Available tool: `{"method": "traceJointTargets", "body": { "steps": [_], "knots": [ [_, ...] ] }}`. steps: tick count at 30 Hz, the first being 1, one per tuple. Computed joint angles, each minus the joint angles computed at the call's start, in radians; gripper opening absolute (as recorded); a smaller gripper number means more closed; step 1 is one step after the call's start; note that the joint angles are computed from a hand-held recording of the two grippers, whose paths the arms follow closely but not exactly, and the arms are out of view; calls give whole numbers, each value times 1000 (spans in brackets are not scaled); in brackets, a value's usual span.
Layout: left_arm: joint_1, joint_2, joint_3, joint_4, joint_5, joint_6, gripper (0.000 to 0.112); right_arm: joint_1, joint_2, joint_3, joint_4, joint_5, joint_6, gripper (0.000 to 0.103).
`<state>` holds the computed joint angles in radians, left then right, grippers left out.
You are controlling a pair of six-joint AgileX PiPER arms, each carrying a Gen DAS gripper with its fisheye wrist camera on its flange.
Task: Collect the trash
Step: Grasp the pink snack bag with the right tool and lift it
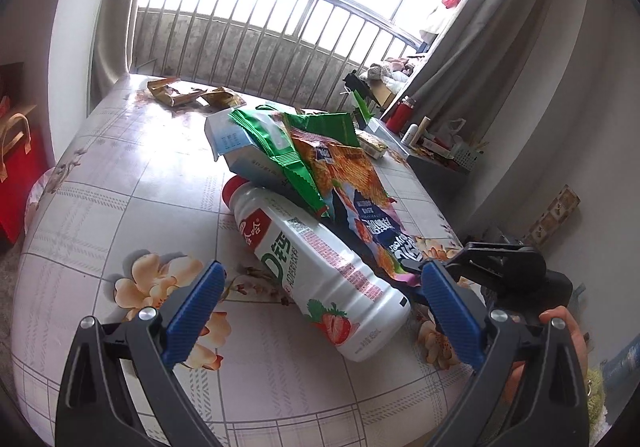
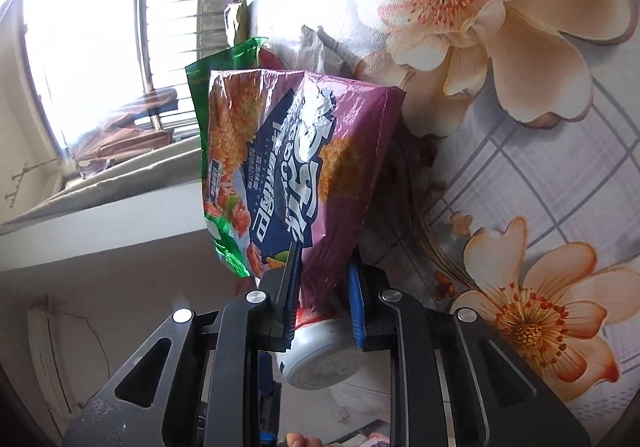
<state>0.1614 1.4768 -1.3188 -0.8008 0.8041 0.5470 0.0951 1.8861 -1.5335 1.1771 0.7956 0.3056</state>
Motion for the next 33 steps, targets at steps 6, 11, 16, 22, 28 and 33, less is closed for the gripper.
{"method": "traceJointTargets", "body": {
  "steps": [6, 11, 16, 22, 28, 33],
  "knots": [
    [-51, -2, -31, 50, -9, -39, 97, -98, -170, 189, 23, 34, -155, 16],
    [-122, -29, -40, 25, 5, -5, 90, -199, -309, 284, -111, 192, -225, 16],
    [-237, 1, -80, -25, 87, 22, 71, -300, -461, 375, -278, 309, -256, 16],
    [-478, 164, -180, 195, 122, -162, 36, -460, -571, 477, -257, 393, -349, 19],
    [-571, 270, -213, 339, 113, -284, 17, -524, -590, 553, -132, 358, -454, 25],
    [-586, 280, -237, 367, 131, -312, 17, -530, -565, 576, -78, 331, -527, 25]
  ]
}}
